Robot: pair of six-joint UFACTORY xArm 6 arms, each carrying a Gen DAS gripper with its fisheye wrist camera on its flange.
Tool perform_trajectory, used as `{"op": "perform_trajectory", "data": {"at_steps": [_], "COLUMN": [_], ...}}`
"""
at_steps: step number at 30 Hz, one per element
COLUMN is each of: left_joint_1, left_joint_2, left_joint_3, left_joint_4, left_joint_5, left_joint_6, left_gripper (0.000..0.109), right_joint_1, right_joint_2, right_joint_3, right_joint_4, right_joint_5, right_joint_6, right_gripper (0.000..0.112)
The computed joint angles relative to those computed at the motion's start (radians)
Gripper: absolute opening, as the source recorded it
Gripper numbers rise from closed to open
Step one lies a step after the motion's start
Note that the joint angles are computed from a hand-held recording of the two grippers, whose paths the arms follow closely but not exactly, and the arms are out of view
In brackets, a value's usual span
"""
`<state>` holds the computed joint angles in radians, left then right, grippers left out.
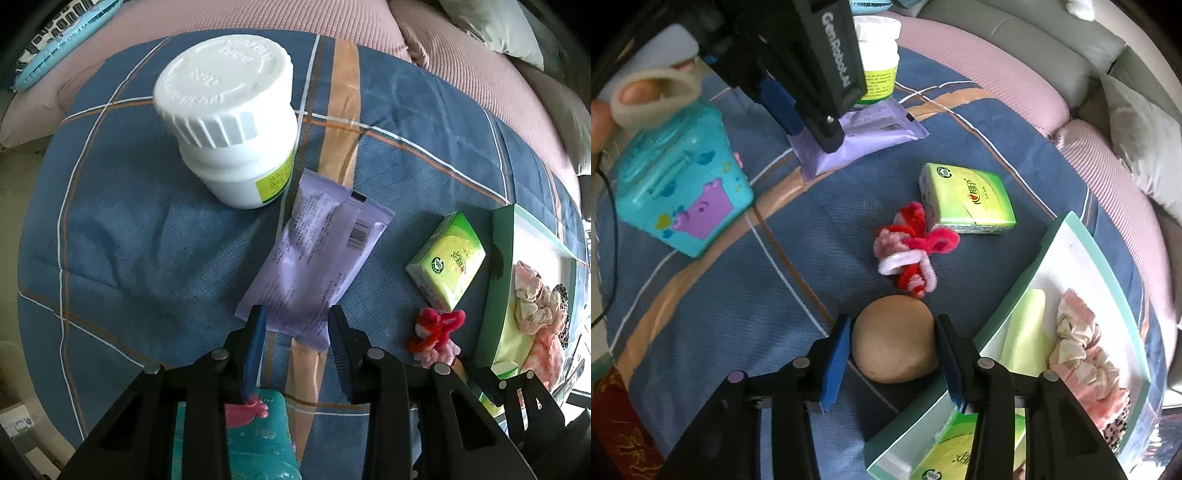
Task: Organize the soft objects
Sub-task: 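Grasp the beige egg sponge with the right gripper while the left grasps the purple packet, then carry the egg sponge with the right gripper while the left carries the purple packet into the tray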
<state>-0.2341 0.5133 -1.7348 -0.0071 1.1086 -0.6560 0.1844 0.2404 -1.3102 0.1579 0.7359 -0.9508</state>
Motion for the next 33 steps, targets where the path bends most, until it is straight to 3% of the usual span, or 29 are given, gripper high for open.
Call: {"op": "perform_trajectory", "data": {"at_steps": [3,9,12,22,29,33], "left_joint_1": [-0.002,-0.017,-0.037,-0.067,-0.067,-0.059], "left_joint_2": [-0.001,0.074,0.164,0.409,0.429,0.312], "left_joint_3": [0.0,-0.094,-0.228,-0.622,-0.647,-0.444], "left_joint_4": [0.0,0.036,0.095,0.177,0.148,0.135], "left_joint_5": [0.001,0.053,0.145,0.375,0.37,0.264], "left_joint_6": [0.014,0.042,0.039,0.106,0.106,0.093], "left_gripper": [0.036,0.05,0.059,0.062,0.058,0.056], "right_joint_1": [-0.013,-0.028,-0.031,-0.046,-0.046,-0.053], "right_joint_2": [0.004,0.009,-0.005,-0.021,-0.009,-0.021], "right_joint_3": [-0.024,-0.056,-0.044,-0.044,-0.063,-0.06], "right_joint_4": [0.054,0.13,0.148,0.187,0.208,0.222], "right_joint_5": [0.042,0.09,0.092,0.116,0.121,0.126], "right_joint_6": [-0.005,-0.004,-0.014,-0.029,-0.033,-0.032], "right_gripper": [0.048,0.048,0.048,0.048,0.048,0.048]}}
